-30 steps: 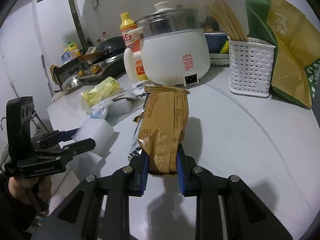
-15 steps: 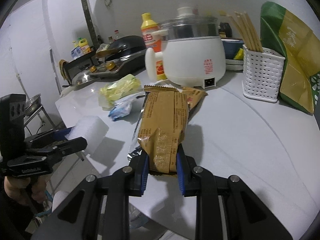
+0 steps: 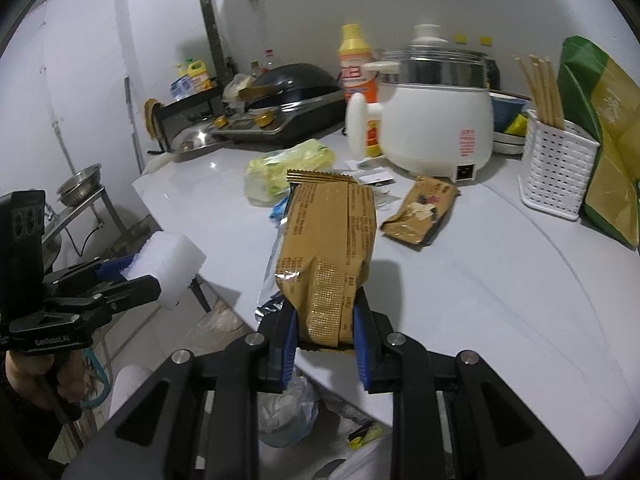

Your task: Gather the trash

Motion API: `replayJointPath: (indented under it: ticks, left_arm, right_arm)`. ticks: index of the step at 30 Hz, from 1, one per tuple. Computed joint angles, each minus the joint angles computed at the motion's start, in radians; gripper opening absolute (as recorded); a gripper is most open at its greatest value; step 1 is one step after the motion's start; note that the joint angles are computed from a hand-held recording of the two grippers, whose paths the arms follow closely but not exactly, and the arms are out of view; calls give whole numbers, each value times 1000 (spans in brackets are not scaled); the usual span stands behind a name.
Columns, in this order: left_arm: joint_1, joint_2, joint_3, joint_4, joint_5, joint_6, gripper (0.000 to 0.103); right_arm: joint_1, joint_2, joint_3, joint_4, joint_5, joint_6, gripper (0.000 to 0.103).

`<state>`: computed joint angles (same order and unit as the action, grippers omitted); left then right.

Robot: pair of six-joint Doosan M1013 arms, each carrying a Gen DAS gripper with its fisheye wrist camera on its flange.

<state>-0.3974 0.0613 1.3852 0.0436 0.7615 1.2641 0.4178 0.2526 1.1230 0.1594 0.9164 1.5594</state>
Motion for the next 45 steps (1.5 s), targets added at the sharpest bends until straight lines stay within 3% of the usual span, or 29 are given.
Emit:
replayJointPath:
  ticks: [18, 30, 45]
  left_arm:
    - [45, -103, 143, -6, -65, -16, 64]
    - [97, -147, 242, -9, -64, -41, 64]
    - [184, -137, 353, -114, -41, -41, 64]
  right_arm:
    - [91, 34, -49, -28, 82, -56, 22]
    - [172, 83, -47, -22, 146, -128, 22]
    - [192, 197, -32, 3, 316, -81, 22]
